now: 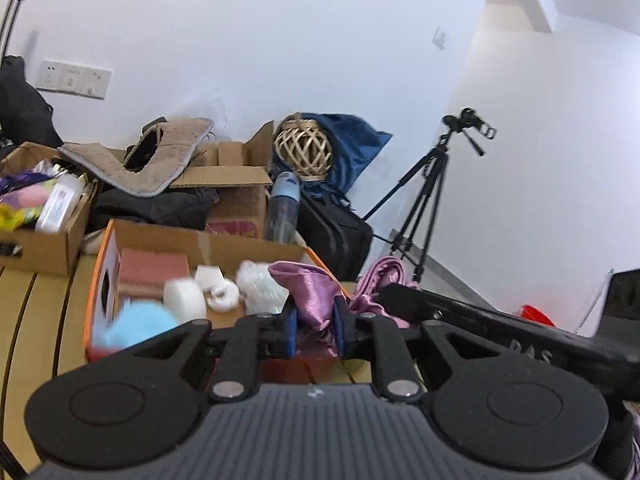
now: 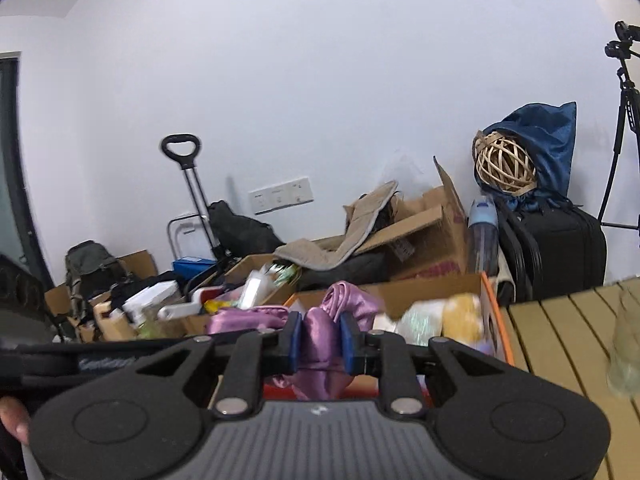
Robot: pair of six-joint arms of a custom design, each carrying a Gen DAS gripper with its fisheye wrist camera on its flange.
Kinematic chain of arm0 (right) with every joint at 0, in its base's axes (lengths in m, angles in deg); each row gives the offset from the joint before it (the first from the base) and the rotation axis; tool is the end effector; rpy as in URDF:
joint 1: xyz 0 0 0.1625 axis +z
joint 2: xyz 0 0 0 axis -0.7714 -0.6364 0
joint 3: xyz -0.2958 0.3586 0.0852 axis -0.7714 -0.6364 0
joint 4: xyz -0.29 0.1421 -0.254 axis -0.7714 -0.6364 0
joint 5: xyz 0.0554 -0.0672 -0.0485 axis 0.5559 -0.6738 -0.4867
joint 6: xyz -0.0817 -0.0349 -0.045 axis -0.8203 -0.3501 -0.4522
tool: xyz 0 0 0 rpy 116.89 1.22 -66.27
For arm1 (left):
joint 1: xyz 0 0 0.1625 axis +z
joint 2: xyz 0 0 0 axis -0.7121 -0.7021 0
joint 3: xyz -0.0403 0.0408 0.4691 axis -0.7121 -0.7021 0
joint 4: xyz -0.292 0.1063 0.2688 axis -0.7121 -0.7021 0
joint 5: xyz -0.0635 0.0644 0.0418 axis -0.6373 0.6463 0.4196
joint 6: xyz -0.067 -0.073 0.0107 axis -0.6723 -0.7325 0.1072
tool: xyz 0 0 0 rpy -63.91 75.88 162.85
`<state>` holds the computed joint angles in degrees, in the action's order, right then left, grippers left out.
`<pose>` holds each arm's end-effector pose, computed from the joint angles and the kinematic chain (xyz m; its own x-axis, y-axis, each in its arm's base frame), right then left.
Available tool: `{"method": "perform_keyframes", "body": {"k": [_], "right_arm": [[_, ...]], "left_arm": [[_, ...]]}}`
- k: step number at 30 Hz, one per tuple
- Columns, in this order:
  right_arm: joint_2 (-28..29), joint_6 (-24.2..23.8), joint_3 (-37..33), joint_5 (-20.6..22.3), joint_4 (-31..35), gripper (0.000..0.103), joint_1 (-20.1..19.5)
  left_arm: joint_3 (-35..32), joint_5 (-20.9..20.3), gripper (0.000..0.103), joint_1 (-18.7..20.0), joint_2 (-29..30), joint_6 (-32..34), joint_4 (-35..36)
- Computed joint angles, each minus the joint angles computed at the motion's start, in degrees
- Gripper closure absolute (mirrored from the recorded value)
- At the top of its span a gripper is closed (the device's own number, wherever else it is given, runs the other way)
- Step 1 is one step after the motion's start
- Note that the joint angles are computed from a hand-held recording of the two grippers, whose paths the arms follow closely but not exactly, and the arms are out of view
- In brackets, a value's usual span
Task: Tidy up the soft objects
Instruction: 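Carry the pink satin cloth into the box and open both grippers, then withdraw both grippers from the box back over the table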
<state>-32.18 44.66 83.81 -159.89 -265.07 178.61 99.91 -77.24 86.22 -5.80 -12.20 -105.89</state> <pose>0.3315 -0.3073 0.1466 -0.8625 -0.1294 0.4892 -0.5019 0.3416 -0.7946 -0.1889 -0.3834 0.3197 -0.7666 0.5831 -0.2689 0.6080 0.5244 -0.5960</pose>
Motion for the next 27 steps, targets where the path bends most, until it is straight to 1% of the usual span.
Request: {"method": "perform_keyframes", "body": {"k": [1,2,3,5,9,10,11,13,14,16,17,18,21,22,23,25,27], "right_arm": [[-0.71,-0.63,-1.52,0.31,2.56,0.085,-1.14],[-1.14,-0.68,-3.00,0.74,4.93,0.086,-2.35],[-1.50,0.02,-4.90,1.29,8.08,0.086,-4.01],[-0.97,-0.17,-7.97,1.63,12.14,0.088,-6.47],[2.01,-0.39,-13.82,2.30,18.93,0.089,-11.61],[2.83,-0.28,-15.23,2.03,21.18,0.089,-12.72],[3.35,0.28,-16.01,1.93,23.69,0.089,-13.66],[3.78,2.23,-17.99,2.55,30.20,0.089,-15.64],[4.47,2.02,-19.18,1.92,32.16,0.088,-16.20],[5.96,-0.32,-20.87,-0.10,33.31,0.086,-16.40],[6.45,-0.80,-21.38,-0.68,33.29,0.083,-16.51],[6.78,-0.80,-21.71,-1.12,33.30,0.083,-16.67],[6.86,-0.06,-21.76,-1.40,33.98,0.078,-16.73],[6.30,0.58,-21.23,-1.38,34.30,0.074,-16.37],[5.71,0.91,-20.66,-1.45,34.01,0.069,-15.86],[4.16,0.11,-19.04,-1.80,32.45,0.060,-13.97],[2.03,-1.18,-17.16,-3.06,30.81,0.059,-11.44]], "left_arm": [[-2.44,-0.08,0.086,1.49,2.47,-0.10,0.32],[-4.94,-1.10,0.086,3.24,4.81,0.14,1.16],[-7.58,-1.75,0.086,4.98,7.34,0.64,2.17],[-12.27,-2.16,0.086,7.99,12.01,0.89,4.21],[-20.36,-0.77,0.085,12.46,21.32,3.72,6.97],[-21.81,0.11,0.085,13.21,23.00,4.96,8.24],[-22.75,2.34,0.086,13.46,24.42,5.30,9.03],[-23.57,5.48,0.080,14.08,26.64,6.54,8.09],[-23.14,5.34,0.078,14.47,26.97,7.51,6.37],[-22.89,3.49,0.069,15.54,26.93,8.71,5.35],[-22.28,2.50,0.061,15.78,26.43,9.12,4.50],[-21.71,2.11,0.055,15.80,26.04,9.70,3.60],[-20.66,3.73,0.052,14.72,24.91,10.17,2.28],[-20.17,3.96,0.052,14.18,23.86,10.33,2.45],[-20.05,4.06,0.049,13.61,22.96,10.51,2.95],[-18.45,4.89,0.046,11.63,19.66,11.05,3.48],[-16.60,5.88,0.046,9.46,15.66,11.09,4.17]]}}
